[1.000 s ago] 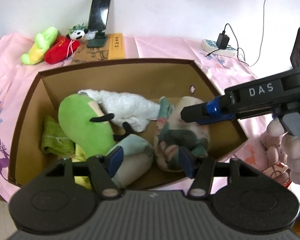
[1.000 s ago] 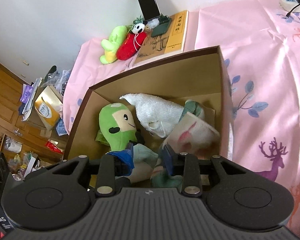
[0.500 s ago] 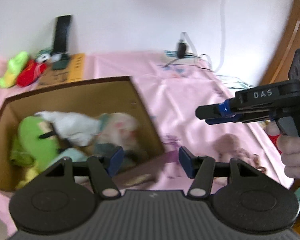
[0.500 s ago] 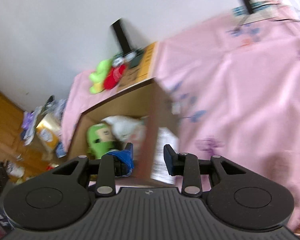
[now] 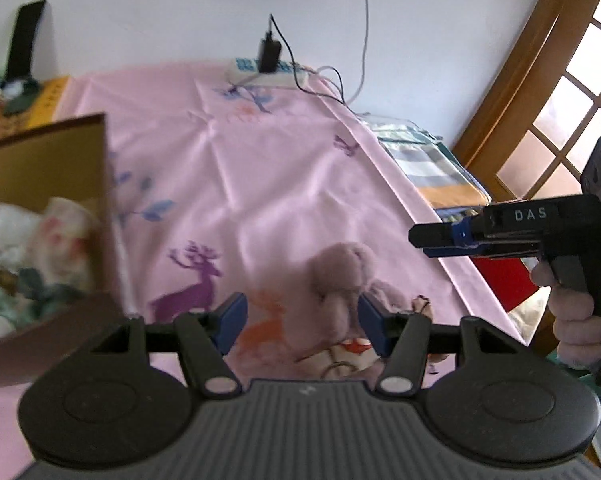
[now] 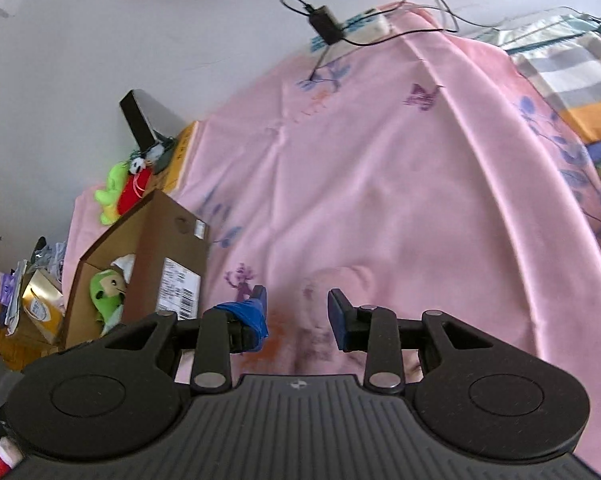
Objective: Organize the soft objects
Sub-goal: 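Move the right gripper to the pink teddy bear and grasp it, then lift the pink teddy bear with the right gripper over the box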
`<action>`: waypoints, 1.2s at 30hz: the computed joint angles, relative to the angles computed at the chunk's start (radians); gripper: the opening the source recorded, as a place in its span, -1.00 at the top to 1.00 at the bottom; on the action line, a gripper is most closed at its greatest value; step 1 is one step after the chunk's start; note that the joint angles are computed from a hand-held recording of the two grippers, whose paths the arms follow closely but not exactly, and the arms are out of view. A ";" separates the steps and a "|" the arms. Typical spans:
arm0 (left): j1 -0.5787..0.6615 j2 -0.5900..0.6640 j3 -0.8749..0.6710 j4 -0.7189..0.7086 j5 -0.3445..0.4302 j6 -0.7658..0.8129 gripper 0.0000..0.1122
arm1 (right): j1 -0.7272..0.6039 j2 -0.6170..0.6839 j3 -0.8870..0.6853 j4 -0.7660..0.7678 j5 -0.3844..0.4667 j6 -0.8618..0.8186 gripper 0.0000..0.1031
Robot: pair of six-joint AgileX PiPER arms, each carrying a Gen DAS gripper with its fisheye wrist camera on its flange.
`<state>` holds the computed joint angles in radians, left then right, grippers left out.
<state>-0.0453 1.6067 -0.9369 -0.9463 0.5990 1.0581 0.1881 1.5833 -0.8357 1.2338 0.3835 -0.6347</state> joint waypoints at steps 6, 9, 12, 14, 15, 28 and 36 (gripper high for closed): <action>-0.111 0.095 -0.049 0.038 -0.046 -0.098 -0.07 | -0.049 0.003 0.039 0.001 0.016 -0.093 0.68; -0.141 0.140 -0.071 0.027 -0.047 -0.106 -0.07 | -0.055 0.035 0.034 0.005 0.026 -0.139 0.68; -0.141 0.206 -0.117 -0.003 -0.012 -0.101 -0.07 | -0.053 0.072 0.023 0.018 0.038 -0.220 0.68; -0.143 0.246 -0.154 0.002 0.009 -0.113 -0.07 | -0.059 0.101 0.016 0.052 0.052 -0.286 0.68; -0.145 0.263 -0.171 0.004 0.018 -0.109 -0.07 | -0.066 0.119 0.011 0.073 0.068 -0.318 0.68; -0.161 0.440 -0.368 0.096 0.093 -0.171 -0.09 | -0.175 0.367 -0.169 0.096 0.344 -0.375 0.57; -0.168 0.414 -0.382 0.098 0.053 -0.139 -0.08 | -0.223 0.449 -0.226 0.171 0.470 -0.372 0.55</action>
<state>-0.2138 2.0212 -1.3190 -0.8480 0.6520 0.9190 -0.0351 2.0328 -1.0613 1.4045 0.8531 -1.0066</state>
